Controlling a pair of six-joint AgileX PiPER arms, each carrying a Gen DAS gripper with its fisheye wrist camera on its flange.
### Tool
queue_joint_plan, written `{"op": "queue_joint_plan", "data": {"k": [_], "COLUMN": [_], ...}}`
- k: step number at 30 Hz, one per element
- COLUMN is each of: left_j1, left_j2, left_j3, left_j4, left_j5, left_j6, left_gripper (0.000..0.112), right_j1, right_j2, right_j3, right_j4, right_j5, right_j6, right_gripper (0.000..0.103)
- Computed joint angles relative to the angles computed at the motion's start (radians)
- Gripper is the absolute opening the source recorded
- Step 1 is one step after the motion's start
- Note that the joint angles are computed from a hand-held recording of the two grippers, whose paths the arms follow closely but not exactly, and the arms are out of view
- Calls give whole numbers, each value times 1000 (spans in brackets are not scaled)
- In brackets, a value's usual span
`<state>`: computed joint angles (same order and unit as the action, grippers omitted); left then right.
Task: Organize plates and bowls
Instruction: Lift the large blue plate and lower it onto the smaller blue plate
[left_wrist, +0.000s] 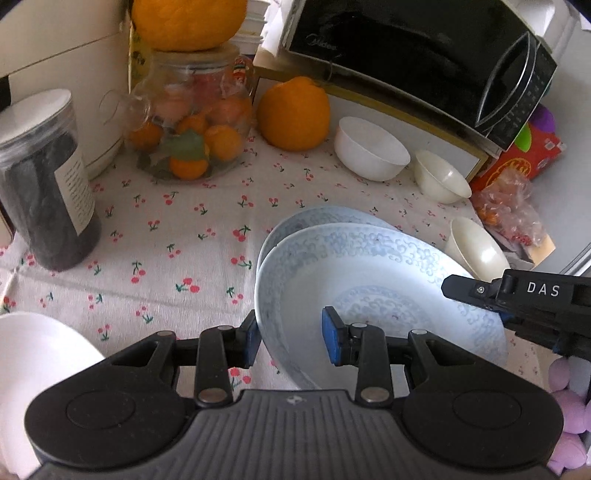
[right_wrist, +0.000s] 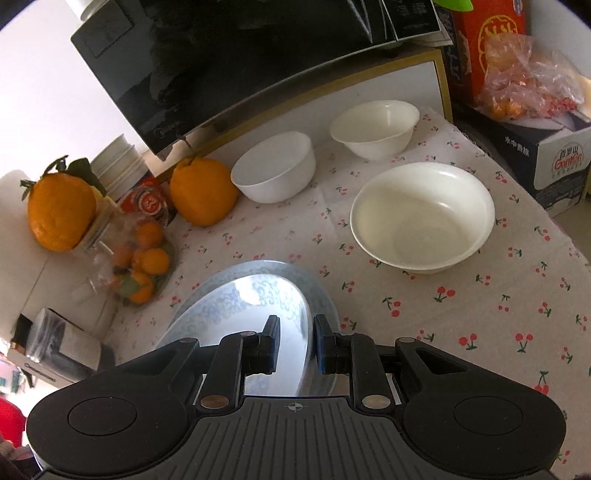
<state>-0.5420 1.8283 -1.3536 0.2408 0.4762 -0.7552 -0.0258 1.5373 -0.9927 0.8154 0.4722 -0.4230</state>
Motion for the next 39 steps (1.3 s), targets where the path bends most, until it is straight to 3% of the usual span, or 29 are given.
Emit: {"op": "queue_joint_plan", "data": {"k": [11,19,23,29,36,39], "left_j1": [-31,-30,-20,-28,-31,-26], "left_j2": [11,16,32,36,38,37], "left_j3": [5,-1,-19,-23,-32,-30], "left_j4": [156,145,71,100,107,87], "left_j5": [-5,8,27,37,55,51], "left_j6": [-90,-71,-12,-33,-43,-28], "left_gripper": [31,29,25,24,21,21], "right_j1": [63,73,65,110,123,114], "right_j2": [9,10,10,2,15,17], "right_j3": [4,-2,-3,-13,-43,-41], "right_j4": [-217,-306,-287,-490,-593,-556], "right_j5": [-70,-75,-67,-72,-33,-27], "right_j6": [171,241,209,363,447,411], "right_gripper": [15,9,9,10,13,13]}}
